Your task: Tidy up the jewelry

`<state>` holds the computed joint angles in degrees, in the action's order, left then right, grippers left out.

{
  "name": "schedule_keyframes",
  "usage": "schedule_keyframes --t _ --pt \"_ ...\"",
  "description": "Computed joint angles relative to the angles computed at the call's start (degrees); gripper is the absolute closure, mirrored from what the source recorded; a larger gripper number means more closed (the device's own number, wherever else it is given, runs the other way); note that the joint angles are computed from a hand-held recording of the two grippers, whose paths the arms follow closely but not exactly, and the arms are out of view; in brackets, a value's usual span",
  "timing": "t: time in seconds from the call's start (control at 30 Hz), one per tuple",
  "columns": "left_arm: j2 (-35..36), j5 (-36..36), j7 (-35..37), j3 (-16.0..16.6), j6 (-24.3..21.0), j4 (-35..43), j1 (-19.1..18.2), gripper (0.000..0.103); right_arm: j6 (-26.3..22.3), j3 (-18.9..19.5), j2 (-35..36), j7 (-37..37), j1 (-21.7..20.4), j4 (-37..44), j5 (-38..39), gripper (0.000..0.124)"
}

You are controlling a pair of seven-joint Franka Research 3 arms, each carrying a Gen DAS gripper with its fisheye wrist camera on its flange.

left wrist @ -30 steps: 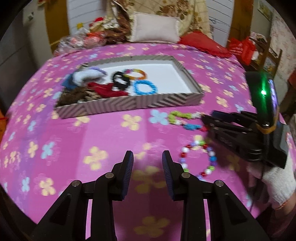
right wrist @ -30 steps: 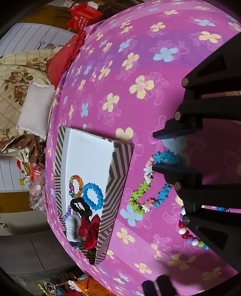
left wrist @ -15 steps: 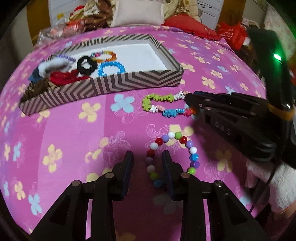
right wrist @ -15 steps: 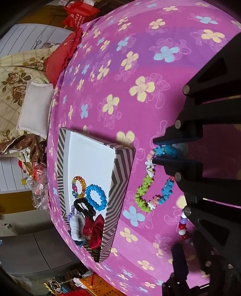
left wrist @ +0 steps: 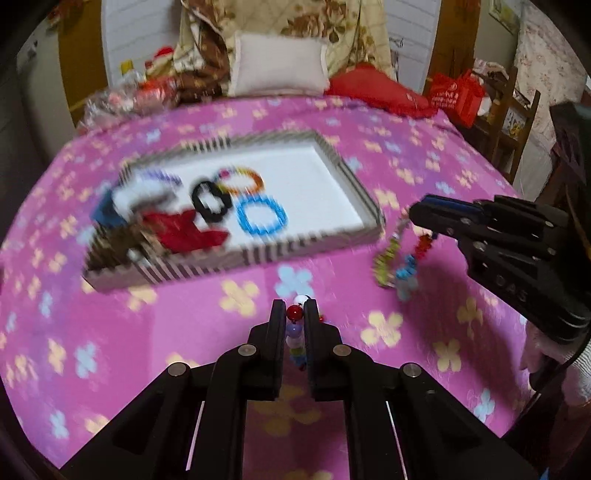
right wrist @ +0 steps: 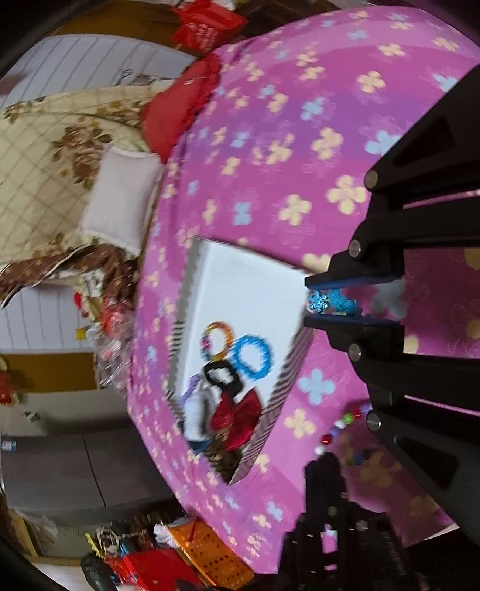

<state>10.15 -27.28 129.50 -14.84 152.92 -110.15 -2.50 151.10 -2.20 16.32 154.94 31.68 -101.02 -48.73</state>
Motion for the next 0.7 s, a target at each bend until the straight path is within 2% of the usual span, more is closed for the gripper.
schedule_keyframes --t 0.17,0.3,0.5,0.7 --pt "2.4 2.4 -1.5 0.5 -0.2 6.6 0.4 0.091 -0.7 0.4 0.1 -4.3 -0.3 3.6 1.2 0.111" --pt "6.7 7.7 -6.2 0.9 -1.0 13.6 0.0 0.091 -0.8 0.2 1.6 -7.3 -0.6 7.3 2.9 0.111" --pt "16.7 17.5 -16.3 1.5 -6.3 27.8 -1.8 0.091 1.1 0.1 8.0 -14.9 -1.8 14.5 12.3 0.111" --pt "25.9 20.2 -18.5 -1.0 -13.6 41.3 -2.5 0.091 -0.4 -1.5 14.5 -22.0 -2.3 20.8 21.2 0.111"
